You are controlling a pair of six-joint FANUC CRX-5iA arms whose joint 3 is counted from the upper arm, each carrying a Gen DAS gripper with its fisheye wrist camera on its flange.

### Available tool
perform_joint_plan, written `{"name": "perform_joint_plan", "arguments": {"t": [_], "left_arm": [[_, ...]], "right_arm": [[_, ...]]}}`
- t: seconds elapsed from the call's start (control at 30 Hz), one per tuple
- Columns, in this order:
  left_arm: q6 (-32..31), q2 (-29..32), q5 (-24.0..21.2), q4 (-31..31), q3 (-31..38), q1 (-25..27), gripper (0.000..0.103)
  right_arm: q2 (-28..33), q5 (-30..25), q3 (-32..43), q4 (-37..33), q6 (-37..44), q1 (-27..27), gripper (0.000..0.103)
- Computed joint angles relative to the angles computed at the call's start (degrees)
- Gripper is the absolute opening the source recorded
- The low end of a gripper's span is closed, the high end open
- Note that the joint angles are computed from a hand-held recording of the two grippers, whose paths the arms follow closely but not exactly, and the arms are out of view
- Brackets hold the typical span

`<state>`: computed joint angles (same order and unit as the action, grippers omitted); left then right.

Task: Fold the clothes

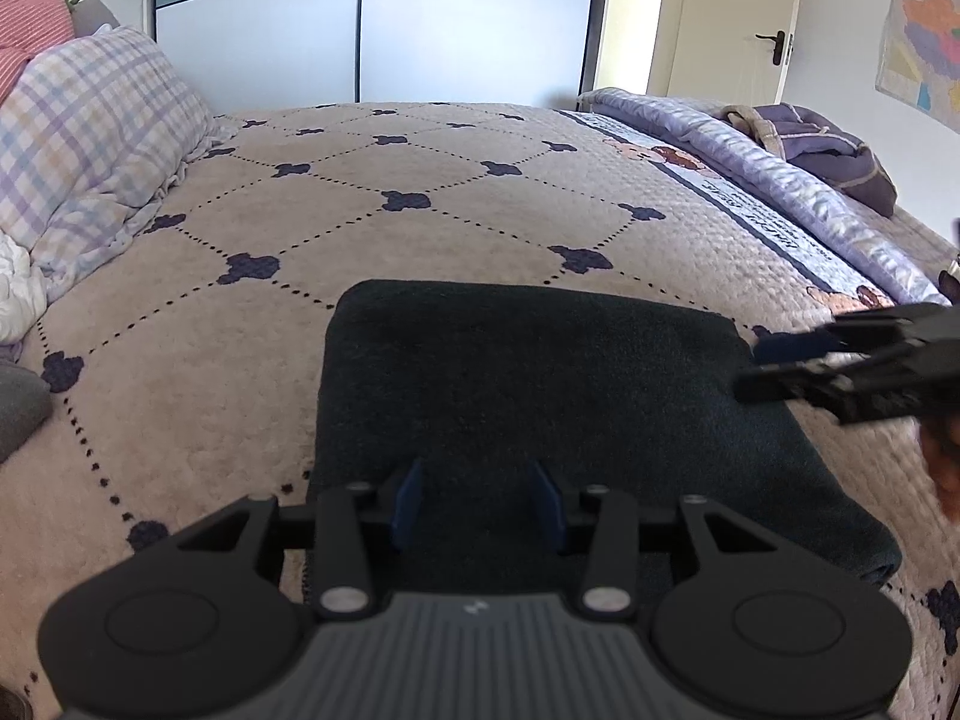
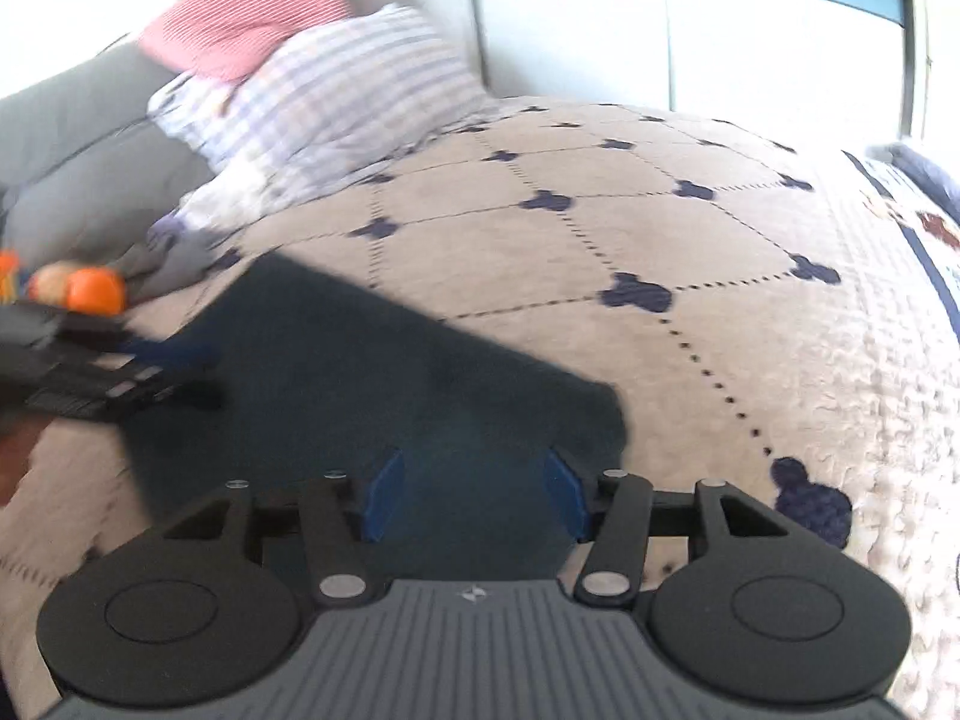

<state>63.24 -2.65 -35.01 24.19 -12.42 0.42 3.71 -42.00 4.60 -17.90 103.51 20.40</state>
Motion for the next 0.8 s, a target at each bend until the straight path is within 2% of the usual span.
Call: {"name": "perform_joint_plan", "arguments": {"t": [0.13, 0.27, 0.33, 0.43, 0.5, 0.57, 0.7, 0.73, 0.8], "left_arm": [[-1.44, -0.1, 0.29, 1.81, -0.72, 0.36, 0.043], [-0.51, 0.05, -0.56, 2.39, -0.29, 0.69, 0.043], [0.7, -0.25, -0.94, 2.79, -0.06, 0.79, 0.044], [-0.79, -1.9, 1.27, 5.33, -2.15, 0.6, 0.06], [-0.35, -1.62, 1.33, 4.48, -2.11, 0.64, 0.061], [0.11, -1.33, 1.38, 3.62, -2.05, 0.67, 0.061], [3.52, -0.25, 0.9, -2.12, 0.3, -0.43, 0.062], [4.58, -0.14, 0.47, -3.04, 0.84, -0.55, 0.062], [6.04, -0.09, -0.34, -3.88, 1.57, -0.58, 0.062]], "right_arm": [[3.67, -0.04, 1.69, -1.85, 0.71, -0.98, 0.058], [3.15, -1.13, 1.77, 2.16, -4.34, 0.53, 0.059], [2.72, -2.53, 2.66, 0.9, -5.54, -0.05, 0.059], [1.53, -3.07, 3.23, -6.2, -4.09, -2.46, 0.059], [1.46, -4.72, 3.66, -6.93, -2.1, -1.88, 0.059], [1.03, -5.95, 2.76, -3.58, -1.82, 0.35, 0.063], [-0.03, -2.91, -1.5, 6.11, -4.78, 5.21, 0.071], [-0.04, -2.6, -1.84, 7.1, -5.33, 5.64, 0.071], [0.24, -4.42, -0.18, 4.61, -4.02, 4.35, 0.071]]}}
